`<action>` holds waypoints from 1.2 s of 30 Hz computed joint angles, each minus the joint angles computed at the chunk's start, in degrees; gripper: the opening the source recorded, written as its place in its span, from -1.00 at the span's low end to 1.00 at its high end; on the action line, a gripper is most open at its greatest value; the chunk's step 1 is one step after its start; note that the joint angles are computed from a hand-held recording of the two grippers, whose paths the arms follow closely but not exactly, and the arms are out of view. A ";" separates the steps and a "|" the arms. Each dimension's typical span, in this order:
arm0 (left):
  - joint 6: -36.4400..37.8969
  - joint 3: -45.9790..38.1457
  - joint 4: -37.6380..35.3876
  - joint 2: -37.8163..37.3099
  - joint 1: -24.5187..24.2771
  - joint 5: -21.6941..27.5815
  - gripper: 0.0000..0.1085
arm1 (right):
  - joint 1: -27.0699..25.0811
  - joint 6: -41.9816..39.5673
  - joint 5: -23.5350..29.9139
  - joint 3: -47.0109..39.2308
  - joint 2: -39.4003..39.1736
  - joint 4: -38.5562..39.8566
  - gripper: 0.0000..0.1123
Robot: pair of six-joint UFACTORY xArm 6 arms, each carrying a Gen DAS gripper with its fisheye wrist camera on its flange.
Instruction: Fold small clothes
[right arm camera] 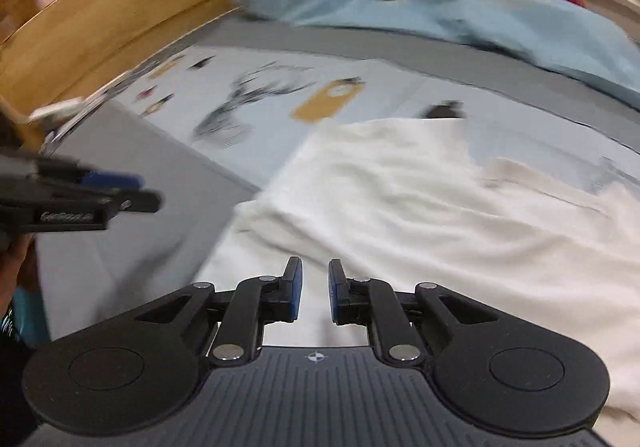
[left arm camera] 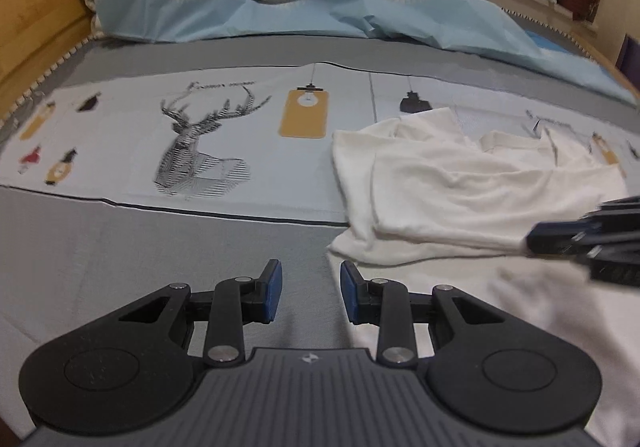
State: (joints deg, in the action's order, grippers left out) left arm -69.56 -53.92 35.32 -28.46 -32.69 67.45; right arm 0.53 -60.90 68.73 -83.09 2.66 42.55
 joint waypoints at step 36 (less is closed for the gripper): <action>2.19 2.10 -3.80 8.57 13.77 -23.29 -0.76 | -18.30 60.22 -9.84 -13.97 17.96 -5.32 -0.41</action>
State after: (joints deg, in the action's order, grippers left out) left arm -67.37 -51.82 31.52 -19.89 -18.92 44.16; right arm -17.77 -0.69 58.89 -97.06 20.62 37.23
